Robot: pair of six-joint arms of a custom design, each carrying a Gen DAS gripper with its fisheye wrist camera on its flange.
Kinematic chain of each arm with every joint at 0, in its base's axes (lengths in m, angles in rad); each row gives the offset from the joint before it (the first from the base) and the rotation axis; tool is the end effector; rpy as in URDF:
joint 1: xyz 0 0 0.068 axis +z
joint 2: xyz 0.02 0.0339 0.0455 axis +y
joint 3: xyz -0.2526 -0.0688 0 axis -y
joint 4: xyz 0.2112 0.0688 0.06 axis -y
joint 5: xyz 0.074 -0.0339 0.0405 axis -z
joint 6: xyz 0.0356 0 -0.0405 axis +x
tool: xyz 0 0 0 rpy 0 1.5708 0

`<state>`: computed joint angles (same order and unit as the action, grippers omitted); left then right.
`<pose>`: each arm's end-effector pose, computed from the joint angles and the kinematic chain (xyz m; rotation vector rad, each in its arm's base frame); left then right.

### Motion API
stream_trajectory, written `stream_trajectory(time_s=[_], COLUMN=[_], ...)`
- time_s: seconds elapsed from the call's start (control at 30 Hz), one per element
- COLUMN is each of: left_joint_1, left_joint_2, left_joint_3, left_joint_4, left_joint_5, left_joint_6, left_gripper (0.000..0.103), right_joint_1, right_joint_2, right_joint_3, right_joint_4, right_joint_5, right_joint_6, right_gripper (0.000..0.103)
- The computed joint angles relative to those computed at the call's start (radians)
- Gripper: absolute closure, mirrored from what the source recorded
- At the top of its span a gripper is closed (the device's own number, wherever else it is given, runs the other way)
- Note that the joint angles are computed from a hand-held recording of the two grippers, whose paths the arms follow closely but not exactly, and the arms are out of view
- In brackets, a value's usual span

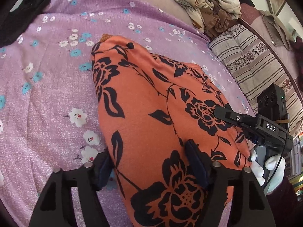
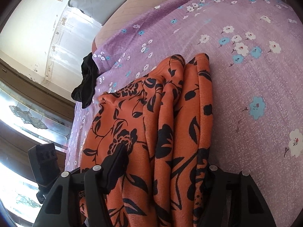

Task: Fold small clothes
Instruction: 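Grasp the bundle end with the left gripper and lift it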

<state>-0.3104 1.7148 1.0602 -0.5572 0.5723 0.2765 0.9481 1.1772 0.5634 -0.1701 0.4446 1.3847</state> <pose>0.2768 -0.1090 0.1852 0.9146 2.5307 -0.7988 0.1323 0.1580 0.1992 0.7246 2.2477 0.6881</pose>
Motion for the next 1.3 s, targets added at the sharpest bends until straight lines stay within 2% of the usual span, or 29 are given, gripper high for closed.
stream_trajectory(time_s=[0.03, 0.1, 0.23, 0.37, 0.5, 0.63, 0.83, 1.0, 1.3], left_joint_1=[0.004, 0.018, 0.018, 0.027, 0.027, 0.050, 0.081, 0.141, 0.220], left_joint_2=[-0.011, -0.034, -0.083, -0.124, -0.179, -0.245, -0.353, -0.425, -0.510], left_joint_3=[-0.007, -0.018, -0.036, -0.034, -0.033, -0.040, -0.046, -0.028, -0.031], left_joint_4=[0.010, 0.016, 0.027, 0.015, 0.011, -0.004, -0.049, -0.110, -0.215], left_joint_5=[0.005, 0.016, -0.002, -0.001, -0.064, -0.109, -0.155, -0.129, -0.090], left_joint_6=[0.001, 0.013, 0.035, 0.036, 0.018, 0.029, 0.070, 0.109, 0.159], left_gripper=[0.046, 0.055, 0.060, 0.061, 0.062, 0.062, 0.062, 0.062, 0.062], right_joint_1=[0.007, 0.031, 0.068, 0.093, 0.106, 0.123, 0.165, 0.220, 0.318], right_joint_2=[0.014, 0.044, 0.117, 0.142, 0.168, 0.248, 0.307, 0.332, 0.385], right_joint_3=[0.023, 0.078, 0.201, 0.263, 0.313, 0.409, 0.479, 0.530, 0.626], right_joint_4=[-0.025, -0.079, -0.195, -0.242, -0.251, -0.278, -0.265, -0.264, -0.340], right_joint_5=[0.012, 0.051, 0.124, 0.175, 0.194, 0.204, 0.233, 0.292, 0.363], right_joint_6=[-0.004, -0.017, -0.052, -0.071, -0.085, -0.116, -0.131, -0.124, -0.045], right_gripper=[0.040, 0.043, 0.046, 0.049, 0.058, 0.059, 0.061, 0.061, 0.061])
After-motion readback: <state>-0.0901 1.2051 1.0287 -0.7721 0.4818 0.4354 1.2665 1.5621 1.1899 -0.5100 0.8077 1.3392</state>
